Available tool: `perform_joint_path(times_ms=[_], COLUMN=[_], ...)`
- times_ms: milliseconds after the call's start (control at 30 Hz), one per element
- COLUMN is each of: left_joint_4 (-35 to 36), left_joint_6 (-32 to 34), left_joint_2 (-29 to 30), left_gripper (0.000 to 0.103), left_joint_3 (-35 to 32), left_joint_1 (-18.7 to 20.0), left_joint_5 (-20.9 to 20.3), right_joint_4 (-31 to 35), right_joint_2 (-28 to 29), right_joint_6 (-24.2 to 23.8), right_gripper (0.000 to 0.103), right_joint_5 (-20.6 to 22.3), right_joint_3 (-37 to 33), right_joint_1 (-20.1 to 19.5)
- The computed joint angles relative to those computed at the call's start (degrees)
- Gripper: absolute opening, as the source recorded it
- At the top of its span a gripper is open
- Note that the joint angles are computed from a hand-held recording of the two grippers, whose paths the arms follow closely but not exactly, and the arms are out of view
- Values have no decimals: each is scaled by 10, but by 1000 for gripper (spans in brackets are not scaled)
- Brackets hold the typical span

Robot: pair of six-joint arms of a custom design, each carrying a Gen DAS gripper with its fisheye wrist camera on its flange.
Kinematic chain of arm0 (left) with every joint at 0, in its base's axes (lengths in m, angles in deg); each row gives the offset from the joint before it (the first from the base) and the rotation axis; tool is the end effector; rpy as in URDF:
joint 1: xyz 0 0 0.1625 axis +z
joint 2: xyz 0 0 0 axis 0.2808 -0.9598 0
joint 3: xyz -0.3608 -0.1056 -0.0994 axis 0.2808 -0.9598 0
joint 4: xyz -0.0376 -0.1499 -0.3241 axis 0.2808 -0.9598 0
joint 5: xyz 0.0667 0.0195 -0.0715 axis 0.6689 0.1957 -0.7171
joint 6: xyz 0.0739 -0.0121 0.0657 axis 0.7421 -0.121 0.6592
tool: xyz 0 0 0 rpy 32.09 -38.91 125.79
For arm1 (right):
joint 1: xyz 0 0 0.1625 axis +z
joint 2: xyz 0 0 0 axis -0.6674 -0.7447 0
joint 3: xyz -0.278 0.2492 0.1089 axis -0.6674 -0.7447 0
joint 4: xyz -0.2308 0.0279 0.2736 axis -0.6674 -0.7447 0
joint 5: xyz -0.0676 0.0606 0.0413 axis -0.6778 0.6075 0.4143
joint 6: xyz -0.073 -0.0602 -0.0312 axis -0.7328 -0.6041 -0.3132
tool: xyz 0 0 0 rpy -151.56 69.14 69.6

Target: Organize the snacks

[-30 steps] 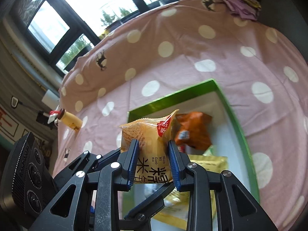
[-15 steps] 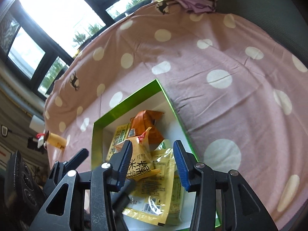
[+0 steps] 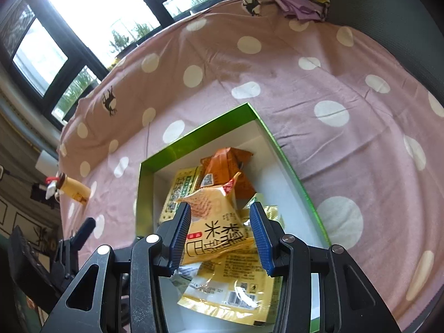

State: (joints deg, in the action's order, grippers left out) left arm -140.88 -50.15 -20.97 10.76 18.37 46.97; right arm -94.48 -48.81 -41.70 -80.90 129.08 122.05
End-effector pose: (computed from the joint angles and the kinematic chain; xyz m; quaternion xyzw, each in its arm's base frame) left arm -0.3890 -0.5419 -0.1108 0.2390 0.7989 -0.3976 0.3829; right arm 0.0094 -0.6154 0.3596 0.1017 -0.9342 0.2856 0.1879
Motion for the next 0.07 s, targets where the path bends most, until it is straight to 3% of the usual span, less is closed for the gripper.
perform_joint_path(times_ms=[67], left_joint_4=[24], left_joint_6=[-25], left_joint_2=[-13], left_gripper=[103], left_joint_3=[14], left_joint_1=[4], left_joint_5=[2], right_joint_4=[-3], right_joint_2=[2], right_joint_6=[-1], right_gripper=[45], right_joint_5=[-2], right_joint_3=[4], right_joint_1=[5])
